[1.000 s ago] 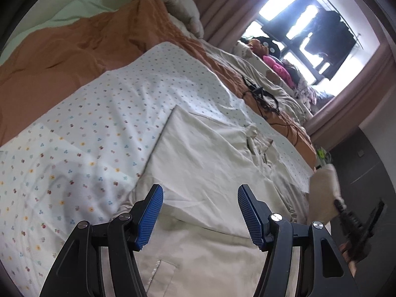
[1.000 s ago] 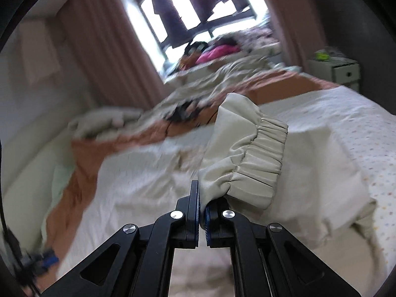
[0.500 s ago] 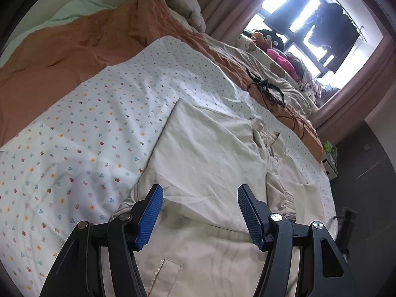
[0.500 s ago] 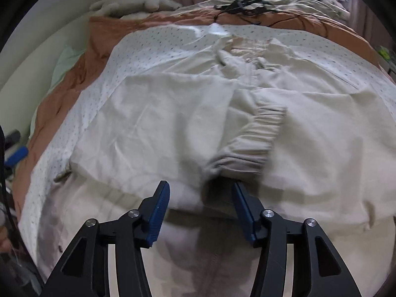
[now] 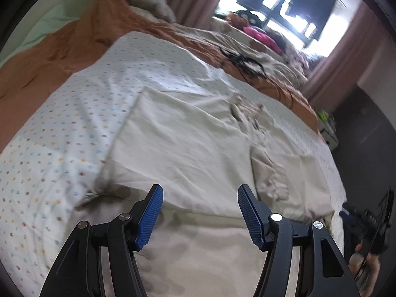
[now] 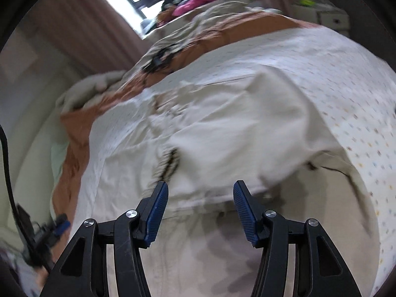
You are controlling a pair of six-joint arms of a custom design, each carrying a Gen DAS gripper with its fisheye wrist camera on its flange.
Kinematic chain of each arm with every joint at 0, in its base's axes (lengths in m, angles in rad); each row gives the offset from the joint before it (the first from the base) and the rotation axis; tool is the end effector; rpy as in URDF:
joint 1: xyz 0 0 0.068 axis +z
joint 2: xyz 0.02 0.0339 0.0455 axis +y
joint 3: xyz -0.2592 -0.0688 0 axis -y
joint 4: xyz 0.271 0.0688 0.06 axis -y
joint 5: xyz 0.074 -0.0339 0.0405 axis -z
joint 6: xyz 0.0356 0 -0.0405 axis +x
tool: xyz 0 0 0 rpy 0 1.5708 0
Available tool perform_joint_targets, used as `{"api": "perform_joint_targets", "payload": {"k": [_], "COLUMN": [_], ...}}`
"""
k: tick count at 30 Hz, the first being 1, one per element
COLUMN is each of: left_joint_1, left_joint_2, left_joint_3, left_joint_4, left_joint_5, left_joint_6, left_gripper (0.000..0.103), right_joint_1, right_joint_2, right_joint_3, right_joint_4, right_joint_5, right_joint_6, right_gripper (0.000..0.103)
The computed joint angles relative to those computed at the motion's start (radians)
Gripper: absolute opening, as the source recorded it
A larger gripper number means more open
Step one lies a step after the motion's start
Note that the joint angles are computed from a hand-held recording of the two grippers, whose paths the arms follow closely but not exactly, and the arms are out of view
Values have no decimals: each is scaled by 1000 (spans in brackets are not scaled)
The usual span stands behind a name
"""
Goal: Fold large clothes
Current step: 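Lay the sleeve on the jacket and open the right tool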
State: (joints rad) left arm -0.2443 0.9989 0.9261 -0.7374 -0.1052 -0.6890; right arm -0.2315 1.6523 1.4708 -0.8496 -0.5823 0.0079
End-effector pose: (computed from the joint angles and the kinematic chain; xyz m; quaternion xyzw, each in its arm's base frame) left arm 0.2239 -0.0520 0.2923 -0.2235 0.9001 -0.1232 0.3530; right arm 0.3664 -0.0662 0.2929 0.0343 0.9258 0.2464 0.2846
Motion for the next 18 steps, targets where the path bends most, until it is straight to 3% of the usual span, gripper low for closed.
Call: {"api": "perform_joint_targets", "payload": {"k": [5,9,18], "left_joint_1": [-149,-209,-274], "left_joint_2": [144,306,600], "left_joint_3": [83,187,419], "left_joint_4": [32,59,69], "left_joint_5": [-81,-58,-46], "left_joint_6": [-7,-11,-4], "left_gripper": [64,64,74], "right_joint_1": [-86,-145,-274], "right_joint_2": [69,174,330], "right_joint_3": [54,114,204], "right_joint_4": [18,-8,-44], "right_joint_5": [8,-1,-203], "right_joint_6": [7,70,197], "right_gripper": [55,55,55]}}
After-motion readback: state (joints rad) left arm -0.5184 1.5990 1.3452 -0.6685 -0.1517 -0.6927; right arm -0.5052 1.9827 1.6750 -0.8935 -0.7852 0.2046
